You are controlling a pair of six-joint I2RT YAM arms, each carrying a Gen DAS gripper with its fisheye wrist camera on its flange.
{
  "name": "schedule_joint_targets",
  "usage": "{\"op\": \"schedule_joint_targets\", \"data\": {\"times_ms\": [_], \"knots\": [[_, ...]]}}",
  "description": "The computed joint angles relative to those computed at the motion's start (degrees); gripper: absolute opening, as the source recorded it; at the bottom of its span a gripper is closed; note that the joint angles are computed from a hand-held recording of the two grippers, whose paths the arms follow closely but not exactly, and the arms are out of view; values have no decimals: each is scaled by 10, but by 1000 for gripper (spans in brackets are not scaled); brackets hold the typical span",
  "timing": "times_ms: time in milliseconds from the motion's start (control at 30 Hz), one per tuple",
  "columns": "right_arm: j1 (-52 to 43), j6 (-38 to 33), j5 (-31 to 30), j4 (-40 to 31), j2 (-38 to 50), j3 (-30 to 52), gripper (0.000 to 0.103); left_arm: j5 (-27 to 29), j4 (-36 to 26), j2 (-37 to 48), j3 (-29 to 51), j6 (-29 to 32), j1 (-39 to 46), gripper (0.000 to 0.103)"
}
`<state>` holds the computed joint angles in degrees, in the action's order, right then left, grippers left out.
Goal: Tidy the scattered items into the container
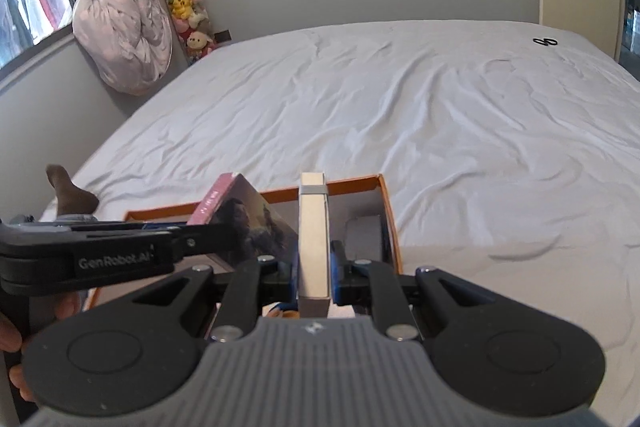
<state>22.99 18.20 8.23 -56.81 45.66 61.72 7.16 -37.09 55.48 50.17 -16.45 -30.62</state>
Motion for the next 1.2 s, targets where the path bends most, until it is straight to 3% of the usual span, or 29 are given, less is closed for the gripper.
{"op": "schedule_joint_targets", "data": {"times_ms": [567,733,1200], "knots": [[-30,-63,11,143,84,-90,16,10,104,76,-56,-41,13,26],[-21,-74,40,162,97,-103,16,16,124,100,-61,-61,17,26],[-44,-120,18,171,94,-116,24,27,150,119,-76,-109,20,26]]}}
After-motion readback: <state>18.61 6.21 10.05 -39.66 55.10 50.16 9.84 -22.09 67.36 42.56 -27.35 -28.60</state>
